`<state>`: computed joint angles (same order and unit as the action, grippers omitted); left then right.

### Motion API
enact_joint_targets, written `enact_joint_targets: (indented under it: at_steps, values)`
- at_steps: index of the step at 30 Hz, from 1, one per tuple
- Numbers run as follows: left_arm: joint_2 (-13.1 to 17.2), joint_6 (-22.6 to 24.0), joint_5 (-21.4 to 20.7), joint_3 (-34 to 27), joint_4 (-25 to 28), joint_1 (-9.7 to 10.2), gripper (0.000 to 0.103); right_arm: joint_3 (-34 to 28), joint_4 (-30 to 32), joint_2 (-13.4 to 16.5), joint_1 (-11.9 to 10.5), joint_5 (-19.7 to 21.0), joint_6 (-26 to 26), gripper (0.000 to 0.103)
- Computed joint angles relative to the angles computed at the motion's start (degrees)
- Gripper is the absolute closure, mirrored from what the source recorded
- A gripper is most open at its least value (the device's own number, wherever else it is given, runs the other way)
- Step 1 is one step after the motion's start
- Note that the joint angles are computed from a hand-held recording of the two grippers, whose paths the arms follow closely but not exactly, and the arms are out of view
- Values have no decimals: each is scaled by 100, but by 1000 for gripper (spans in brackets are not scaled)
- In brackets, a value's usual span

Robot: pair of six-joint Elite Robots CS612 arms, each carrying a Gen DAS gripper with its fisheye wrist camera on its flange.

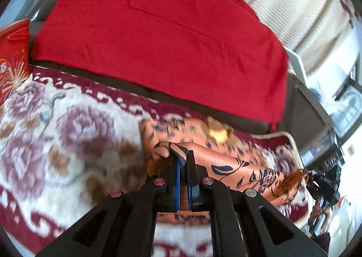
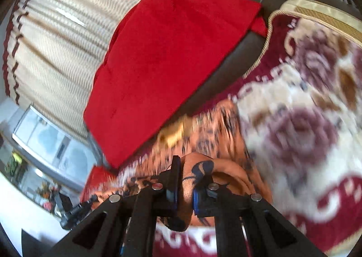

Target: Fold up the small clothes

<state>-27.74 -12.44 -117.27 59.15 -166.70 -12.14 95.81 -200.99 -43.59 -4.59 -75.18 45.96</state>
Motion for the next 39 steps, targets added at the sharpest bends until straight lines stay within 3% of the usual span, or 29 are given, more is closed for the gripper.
enact_joint_targets:
  at_steps: [7, 9, 14, 17, 19, 22, 24, 26, 34, 36, 38, 39]
  values:
    - [1067, -743, 345, -1834, 875, -95, 98, -1399, 403, 898, -129, -135, 514, 94]
    - [1372, -708, 513, -2376, 1372, -136, 98, -1726, 590, 1140, -149, -169, 673, 94]
    - [1674, -520, 798, -2949, 2257, -193, 97, -2001, 1256, 1403, -232, 135, 826, 93]
    - [1615, -588, 747, -2833, 1930, -169, 97, -1995, 1145, 1449, -324, 422, 1145, 92]
    - [1525, -719, 681, -2634, 1557, -150, 97, -1908, 734, 1417, -331, 281, 1169, 92]
    - [1352, -807, 869, -2279, 1072, -171, 94, -1822, 720, 1325, -282, 111, 953, 91]
    - [1177, -818, 1332, -1919, 627, -228, 84, -1749, 833, 1239, -215, -95, 756, 91]
    - [1044, -723, 1582, -1675, 385, -259, 64, -1691, 746, 1198, -176, -151, 677, 90]
    - [678, -402, 1393, -938, 8, -298, 61, -1329, 444, 992, -105, -467, 770, 89]
    - [604, -321, 1253, -786, 42, -314, 61, -1289, 229, 1016, -88, -590, 809, 74]
    - [477, -195, 1298, -483, -76, -350, 60, -1250, -11, 1063, -114, -503, 1082, 2]
    - [428, -125, 1351, -370, -79, -367, 60, -1237, -276, 1121, -111, -547, 1297, 2]
